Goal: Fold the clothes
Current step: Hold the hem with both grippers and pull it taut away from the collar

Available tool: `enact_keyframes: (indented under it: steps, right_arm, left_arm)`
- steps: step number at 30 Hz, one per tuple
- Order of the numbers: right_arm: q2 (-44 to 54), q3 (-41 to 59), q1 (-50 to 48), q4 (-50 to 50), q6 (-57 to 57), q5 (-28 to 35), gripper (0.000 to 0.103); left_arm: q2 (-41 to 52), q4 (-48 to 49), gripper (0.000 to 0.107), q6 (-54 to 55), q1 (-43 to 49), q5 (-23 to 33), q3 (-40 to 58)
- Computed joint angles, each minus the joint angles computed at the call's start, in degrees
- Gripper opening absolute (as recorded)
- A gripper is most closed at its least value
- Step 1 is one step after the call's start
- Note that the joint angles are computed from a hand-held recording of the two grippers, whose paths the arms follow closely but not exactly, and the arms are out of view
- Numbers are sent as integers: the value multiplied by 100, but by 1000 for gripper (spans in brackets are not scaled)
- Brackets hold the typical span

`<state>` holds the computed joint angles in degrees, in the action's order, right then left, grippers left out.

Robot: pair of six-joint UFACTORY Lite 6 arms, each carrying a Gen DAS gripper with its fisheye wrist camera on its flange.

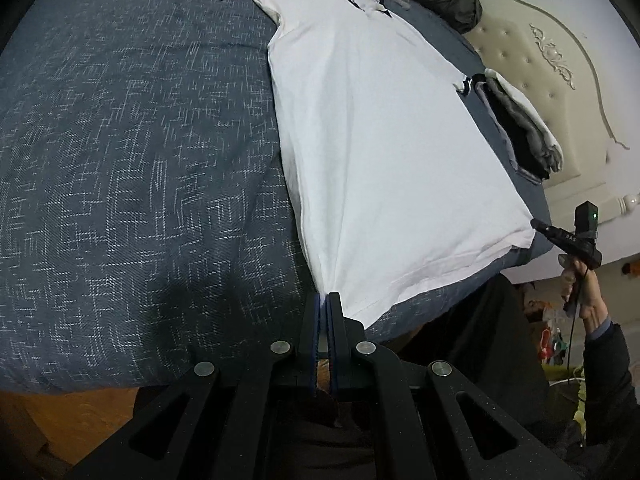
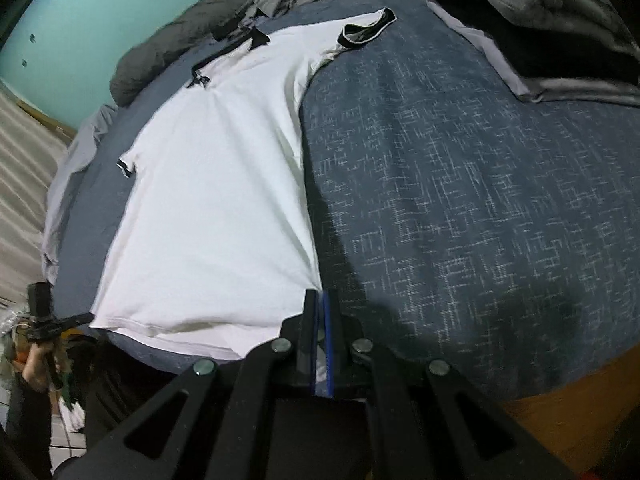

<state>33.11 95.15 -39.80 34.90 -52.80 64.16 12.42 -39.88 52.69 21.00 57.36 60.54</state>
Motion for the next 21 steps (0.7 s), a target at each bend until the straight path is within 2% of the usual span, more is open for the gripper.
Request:
enact_keyframes:
  steps: [3, 4, 6, 7, 8, 17, 18, 19, 20, 21]
  right_arm:
    - [-10, -37, 23, 4, -24, -80, 4]
    - [-11, -31, 2, 25, -60, -77, 8]
    - [8, -56, -69, 110, -197, 48, 26]
    - [13, -87, -104, 140, -268, 114, 39]
    - [15, -126, -129, 153, -330, 165, 43]
    - [-134, -856, 82, -151, -392, -179, 42]
    - [-154, -918, 91, -157, -405, -209, 40]
    - [-177, -959, 68, -113, -488, -192, 32]
    - [-202, -1002, 50, -87, -555, -189, 22]
    - [-231, -1042, 50, -118, -566, -230, 18]
  left_arm:
    - [-56, -40, 14, 54, 116, 110, 79]
    - [-71, -58, 18, 76, 159, 149, 110]
    - [-19, -80, 38, 80, 169, 136, 98]
    - [7, -91, 40, 82, 174, 129, 93]
    - [36, -101, 41, 84, 177, 120, 86]
    - [302, -156, 39, 60, -114, -239, -177]
    - [311, -181, 39, 79, -118, -250, -185]
    - [321, -208, 39, 99, -122, -262, -192]
    - [333, -232, 34, 117, -126, -275, -199]
    - [354, -221, 18, 101, -145, -299, -194]
